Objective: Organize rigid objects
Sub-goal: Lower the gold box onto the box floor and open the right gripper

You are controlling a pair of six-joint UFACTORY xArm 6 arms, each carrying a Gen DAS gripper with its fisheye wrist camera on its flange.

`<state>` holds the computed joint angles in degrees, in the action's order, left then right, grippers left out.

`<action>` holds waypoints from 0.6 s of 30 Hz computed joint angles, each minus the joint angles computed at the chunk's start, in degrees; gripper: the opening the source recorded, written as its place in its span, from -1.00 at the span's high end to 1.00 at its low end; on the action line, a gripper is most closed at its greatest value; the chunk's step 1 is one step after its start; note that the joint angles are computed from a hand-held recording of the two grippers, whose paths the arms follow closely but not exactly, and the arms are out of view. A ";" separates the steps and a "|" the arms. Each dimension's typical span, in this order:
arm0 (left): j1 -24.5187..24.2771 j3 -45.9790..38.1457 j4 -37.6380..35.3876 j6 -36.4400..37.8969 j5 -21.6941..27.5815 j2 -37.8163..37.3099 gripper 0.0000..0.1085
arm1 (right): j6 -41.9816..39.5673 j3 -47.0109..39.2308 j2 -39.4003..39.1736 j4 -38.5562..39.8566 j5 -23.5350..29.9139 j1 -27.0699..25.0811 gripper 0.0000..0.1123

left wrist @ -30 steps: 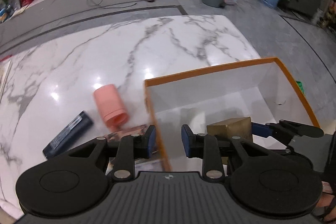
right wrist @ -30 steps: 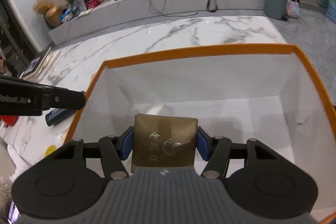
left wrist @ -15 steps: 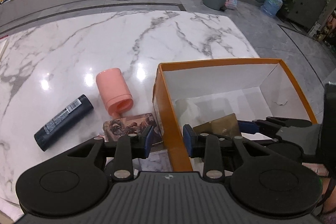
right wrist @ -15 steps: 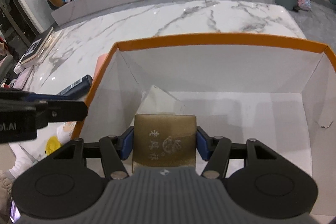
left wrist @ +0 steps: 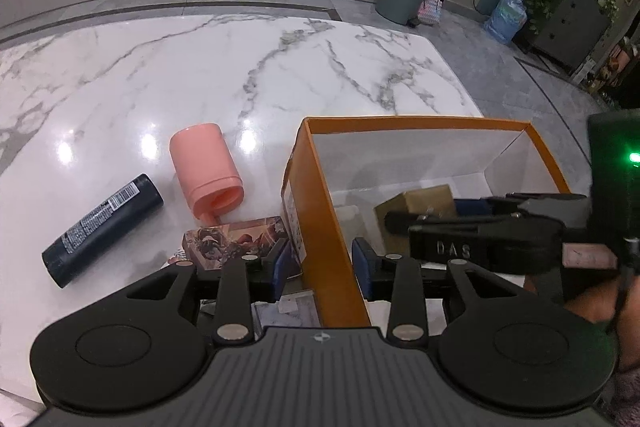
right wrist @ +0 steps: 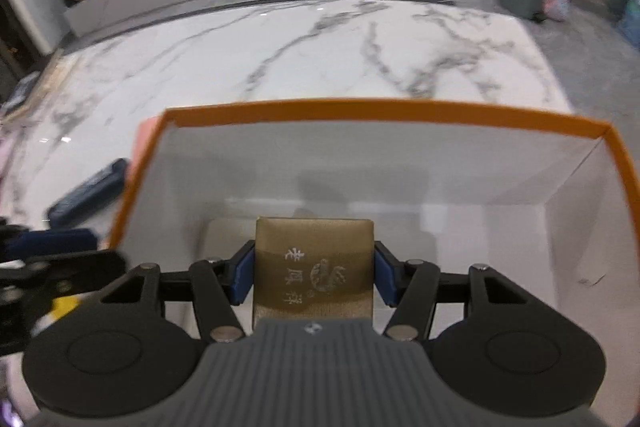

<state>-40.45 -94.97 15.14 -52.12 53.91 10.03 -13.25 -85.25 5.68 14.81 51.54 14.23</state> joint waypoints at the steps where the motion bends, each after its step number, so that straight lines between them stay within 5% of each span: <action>1: 0.14 0.27 -0.21 0.05 -0.43 -0.06 0.23 | 1.00 -0.13 0.37 -1.52 -0.85 0.15 -0.05; 18: 1.18 1.18 -1.98 0.96 -2.68 0.18 0.23 | 6.37 -9.09 9.04 -4.11 1.11 1.70 -0.05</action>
